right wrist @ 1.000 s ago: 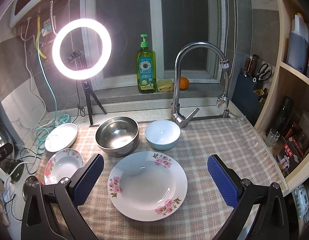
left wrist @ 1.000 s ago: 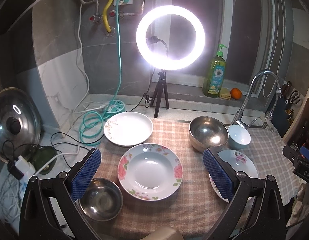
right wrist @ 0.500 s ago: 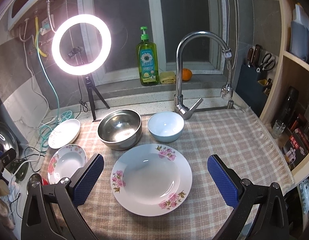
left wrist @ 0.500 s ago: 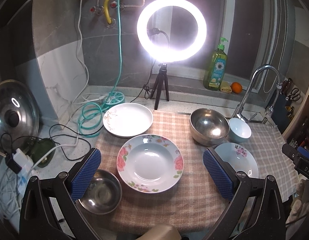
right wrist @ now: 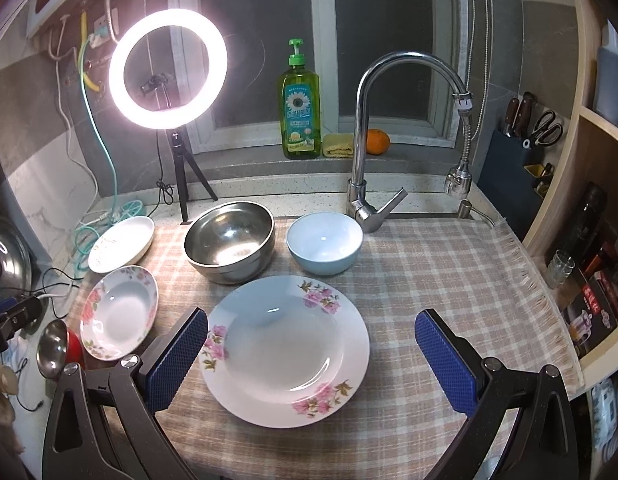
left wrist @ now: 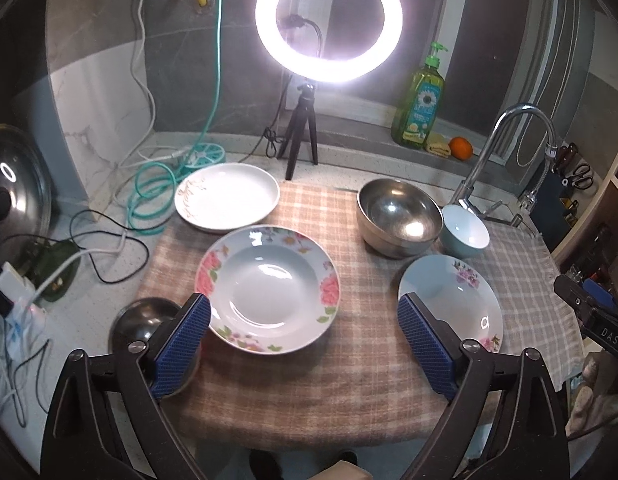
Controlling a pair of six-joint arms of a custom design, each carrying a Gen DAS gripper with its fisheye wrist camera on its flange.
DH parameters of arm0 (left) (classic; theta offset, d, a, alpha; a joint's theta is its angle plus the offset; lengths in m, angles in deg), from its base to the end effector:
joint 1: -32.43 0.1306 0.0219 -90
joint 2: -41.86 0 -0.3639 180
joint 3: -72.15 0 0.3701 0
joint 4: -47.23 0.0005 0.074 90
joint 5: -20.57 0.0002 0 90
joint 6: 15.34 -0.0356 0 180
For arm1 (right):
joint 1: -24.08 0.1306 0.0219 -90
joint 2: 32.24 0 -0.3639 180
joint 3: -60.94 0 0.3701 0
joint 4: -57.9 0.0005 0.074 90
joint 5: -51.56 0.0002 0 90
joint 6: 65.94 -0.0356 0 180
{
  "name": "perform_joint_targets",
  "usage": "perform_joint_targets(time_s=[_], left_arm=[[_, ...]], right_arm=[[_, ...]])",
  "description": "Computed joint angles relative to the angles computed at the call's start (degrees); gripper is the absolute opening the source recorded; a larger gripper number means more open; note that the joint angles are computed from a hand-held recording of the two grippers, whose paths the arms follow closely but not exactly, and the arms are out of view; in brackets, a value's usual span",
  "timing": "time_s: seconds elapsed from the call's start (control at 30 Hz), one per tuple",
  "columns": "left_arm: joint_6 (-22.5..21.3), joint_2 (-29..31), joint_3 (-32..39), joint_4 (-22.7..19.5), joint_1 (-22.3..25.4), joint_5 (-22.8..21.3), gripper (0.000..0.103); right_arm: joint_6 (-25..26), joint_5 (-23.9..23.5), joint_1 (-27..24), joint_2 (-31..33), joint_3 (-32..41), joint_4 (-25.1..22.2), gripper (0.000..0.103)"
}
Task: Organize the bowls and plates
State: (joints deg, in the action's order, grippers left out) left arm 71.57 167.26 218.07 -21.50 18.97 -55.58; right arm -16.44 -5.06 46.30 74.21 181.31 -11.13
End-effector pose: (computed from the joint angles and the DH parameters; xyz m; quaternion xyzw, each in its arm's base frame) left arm 0.6315 -0.1604 0.4759 0.1760 0.9116 -0.1442 0.3424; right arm 0.5106 0.1869 0.4834 0.2302 0.8885 -0.0845 0.3878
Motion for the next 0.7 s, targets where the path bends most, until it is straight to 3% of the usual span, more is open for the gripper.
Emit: perform_joint_targets(time_s=[0.27, 0.57, 0.7], left_arm=[[0.9, 0.7, -0.7, -1.7, -1.7, 0.4, 0.088], [2.2, 2.4, 0.4, -3.3, -3.4, 0.8, 0.079], [2.4, 3.8, 1.9, -4.9, -4.2, 2.0, 0.071]], right_arm=[[2.9, -2.9, -2.1, -2.6, -5.0, 4.3, 0.103], [3.7, -9.5, -5.7, -2.8, -6.9, 3.7, 0.102], [4.0, -15.2, -8.1, -4.2, -9.7, 6.0, 0.094]])
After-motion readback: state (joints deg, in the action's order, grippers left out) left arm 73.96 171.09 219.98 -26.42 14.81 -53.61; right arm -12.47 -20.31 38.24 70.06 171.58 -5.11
